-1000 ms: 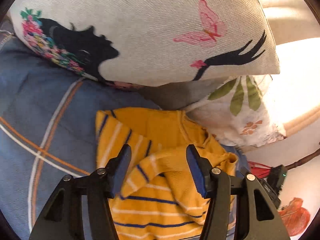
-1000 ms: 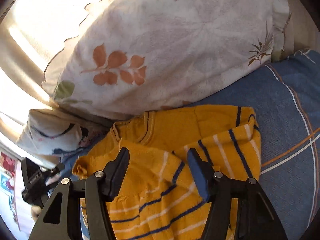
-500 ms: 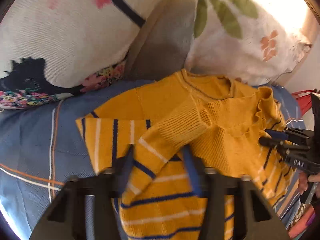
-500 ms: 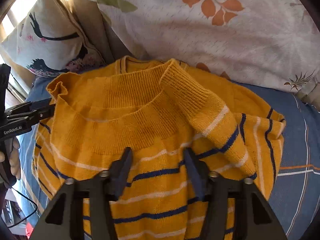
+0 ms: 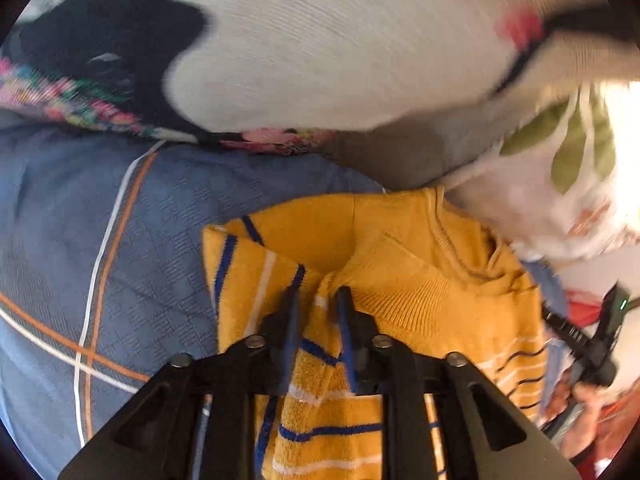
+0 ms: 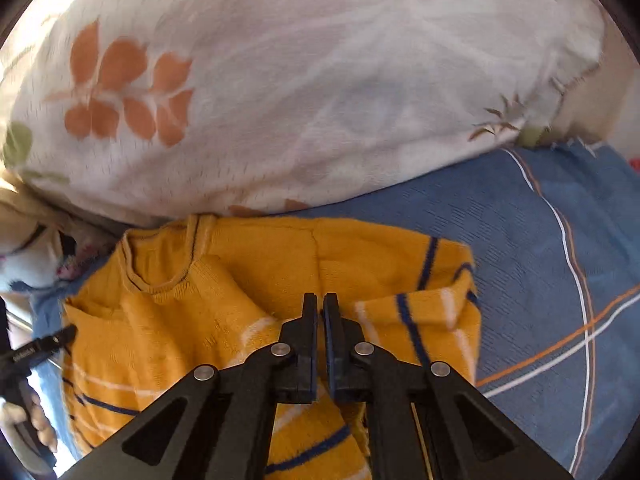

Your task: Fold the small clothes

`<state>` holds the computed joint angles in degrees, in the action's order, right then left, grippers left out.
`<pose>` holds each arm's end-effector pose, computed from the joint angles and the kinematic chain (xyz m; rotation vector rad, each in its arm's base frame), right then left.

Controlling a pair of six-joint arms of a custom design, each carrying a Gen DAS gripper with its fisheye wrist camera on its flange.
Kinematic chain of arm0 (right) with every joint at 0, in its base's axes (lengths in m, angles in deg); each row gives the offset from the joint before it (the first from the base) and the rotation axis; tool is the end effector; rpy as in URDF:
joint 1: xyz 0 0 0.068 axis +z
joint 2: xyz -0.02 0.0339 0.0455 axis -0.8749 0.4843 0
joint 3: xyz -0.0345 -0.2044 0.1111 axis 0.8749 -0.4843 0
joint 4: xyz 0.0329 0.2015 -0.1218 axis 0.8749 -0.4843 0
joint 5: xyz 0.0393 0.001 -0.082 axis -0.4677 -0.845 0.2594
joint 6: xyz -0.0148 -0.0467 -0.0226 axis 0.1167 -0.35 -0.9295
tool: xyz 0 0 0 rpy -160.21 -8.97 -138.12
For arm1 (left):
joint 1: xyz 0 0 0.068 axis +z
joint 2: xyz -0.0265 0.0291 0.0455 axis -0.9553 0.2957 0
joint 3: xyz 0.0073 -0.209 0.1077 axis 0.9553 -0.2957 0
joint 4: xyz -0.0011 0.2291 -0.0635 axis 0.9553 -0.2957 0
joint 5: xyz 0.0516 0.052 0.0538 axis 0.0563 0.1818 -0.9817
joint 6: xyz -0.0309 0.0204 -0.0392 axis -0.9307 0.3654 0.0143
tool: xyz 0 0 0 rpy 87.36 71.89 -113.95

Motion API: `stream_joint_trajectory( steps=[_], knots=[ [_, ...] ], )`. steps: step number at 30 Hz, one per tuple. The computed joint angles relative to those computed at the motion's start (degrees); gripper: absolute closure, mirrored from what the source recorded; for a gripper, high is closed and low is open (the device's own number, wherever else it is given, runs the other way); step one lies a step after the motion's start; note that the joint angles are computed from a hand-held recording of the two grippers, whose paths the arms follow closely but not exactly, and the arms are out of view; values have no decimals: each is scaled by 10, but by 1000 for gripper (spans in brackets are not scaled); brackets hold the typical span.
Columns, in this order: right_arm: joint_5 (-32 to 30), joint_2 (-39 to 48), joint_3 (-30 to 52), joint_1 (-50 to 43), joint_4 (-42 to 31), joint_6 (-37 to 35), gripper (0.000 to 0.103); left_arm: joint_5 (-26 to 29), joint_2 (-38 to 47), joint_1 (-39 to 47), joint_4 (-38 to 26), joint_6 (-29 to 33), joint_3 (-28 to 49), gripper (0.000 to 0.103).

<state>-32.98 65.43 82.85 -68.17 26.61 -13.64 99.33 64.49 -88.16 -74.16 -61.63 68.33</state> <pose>0.3108 -0.0283 0.1843 0.1978 2.6023 0.3883 0.2965 -0.0902 0.1960 -0.3155 2.6694 -0.5930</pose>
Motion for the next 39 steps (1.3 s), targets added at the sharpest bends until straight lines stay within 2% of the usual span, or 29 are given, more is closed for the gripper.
stream_joint_trajectory(
  steps=[2, 4, 7, 9, 10, 11, 12, 15, 16, 18, 20, 23, 25, 27, 29, 30, 31, 32, 36, 38, 39],
  knots=[
    [-11, -33, -15, -11, -5, -18, 79, 17, -27, 19, -4, -4, -15, 74],
    [-22, -70, -33, -9, -14, -51, 54, 17, -61, 28, -15, 4, -30, 73],
    [-16, -95, -48, 13, -32, -97, 45, 2, -122, 26, -36, 12, -59, 63],
    [34, -89, -53, 50, -35, -110, 46, -8, -159, 19, -51, 11, -80, 62],
    [34, -74, -49, 54, -44, -118, 70, -19, -171, 8, -52, 4, -89, 62],
    [16, -59, -46, 56, -48, -117, 89, -33, -181, -7, -55, -6, -94, 62],
    [-1, -49, -39, 43, -56, -121, 93, -46, -194, -19, -58, -14, -102, 62],
    [-8, -45, -38, 5, -50, -84, 93, -66, -236, -35, -79, -25, -126, 59],
    [18, -42, -36, 1, -45, -69, 85, -71, -250, -38, -86, -30, -134, 59],
    [57, -56, -31, -3, -49, -46, 75, -78, -279, -45, -100, -42, -153, 55],
    [61, -109, -46, -6, -48, -22, 75, -83, -311, -54, -105, -60, -179, 52],
    [15, -203, -72, -13, -72, -35, 68, -85, -346, -78, -92, -91, -229, 51],
    [-21, -238, -88, 21, -88, -29, 59, -74, -353, -94, -76, -116, -258, 50],
    [-52, -251, -101, 46, -114, -43, 59, -44, -357, -106, -38, -133, -294, 49],
    [-46, -282, -143, 82, -123, -36, 59, -56, -356, -132, -8, -138, -316, 50],
    [-34, -304, -171, 102, -124, -25, 59, -70, -356, -146, -10, -130, -314, 65],
    [-30, -321, -193, 104, -129, -28, 59, -55, -350, -143, -16, -119, -308, 85],
    [-30, -339, -210, 99, -138, -32, 59, -42, -353, -134, -36, -110, -299, 97],
    [-67, -386, -243, 21, -177, -83, 59, -92, -402, -106, -137, -77, -263, 98],
    [-82, -398, -242, -35, -213, -132, 59, -96, -424, -98, -159, -85, -263, 98],
    [-84, -397, -237, -66, -228, -158, 59, -120, -428, -109, -174, -95, -257, 98]
  ],
)
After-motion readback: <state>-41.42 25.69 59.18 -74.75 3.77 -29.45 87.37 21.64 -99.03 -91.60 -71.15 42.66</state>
